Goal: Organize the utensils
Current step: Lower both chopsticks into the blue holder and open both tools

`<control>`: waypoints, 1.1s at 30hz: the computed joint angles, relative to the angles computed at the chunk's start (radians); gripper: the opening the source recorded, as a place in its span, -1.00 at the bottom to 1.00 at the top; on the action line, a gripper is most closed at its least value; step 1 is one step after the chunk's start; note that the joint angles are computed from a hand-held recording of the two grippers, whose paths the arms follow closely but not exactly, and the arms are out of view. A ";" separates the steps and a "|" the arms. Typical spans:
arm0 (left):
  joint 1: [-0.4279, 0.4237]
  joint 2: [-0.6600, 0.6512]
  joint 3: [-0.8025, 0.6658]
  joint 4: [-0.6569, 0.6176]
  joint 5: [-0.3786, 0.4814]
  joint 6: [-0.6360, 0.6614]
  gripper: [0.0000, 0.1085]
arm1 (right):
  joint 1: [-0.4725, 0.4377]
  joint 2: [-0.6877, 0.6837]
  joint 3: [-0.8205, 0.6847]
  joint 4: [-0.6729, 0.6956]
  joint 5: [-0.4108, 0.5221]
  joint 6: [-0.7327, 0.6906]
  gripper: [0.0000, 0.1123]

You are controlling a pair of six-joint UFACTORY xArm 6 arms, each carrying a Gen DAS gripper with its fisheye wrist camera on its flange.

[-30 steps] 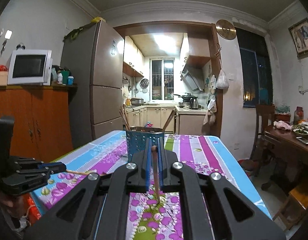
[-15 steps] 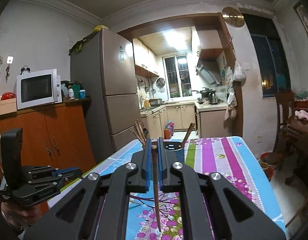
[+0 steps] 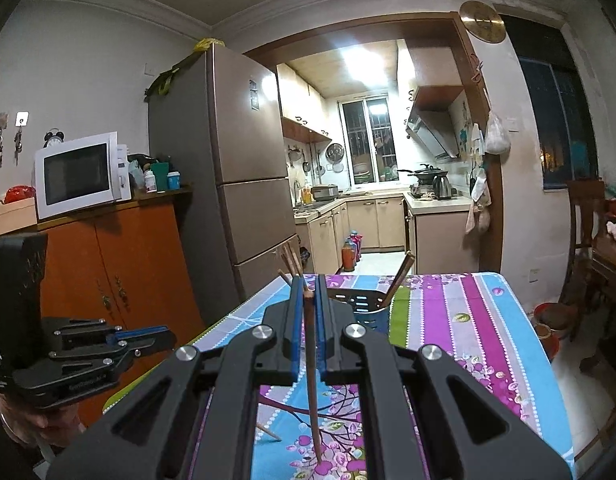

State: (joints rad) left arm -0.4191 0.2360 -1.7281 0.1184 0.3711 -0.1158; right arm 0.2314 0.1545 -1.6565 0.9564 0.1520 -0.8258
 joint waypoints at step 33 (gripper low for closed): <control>-0.016 0.146 -0.239 0.630 0.113 -0.439 -0.87 | -0.032 0.172 -0.233 -0.410 0.126 0.355 -0.92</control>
State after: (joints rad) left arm -0.4350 0.3815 -1.9672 0.7486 0.4837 -0.5546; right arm 0.1999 0.3265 -1.8900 0.5463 0.2783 -0.4709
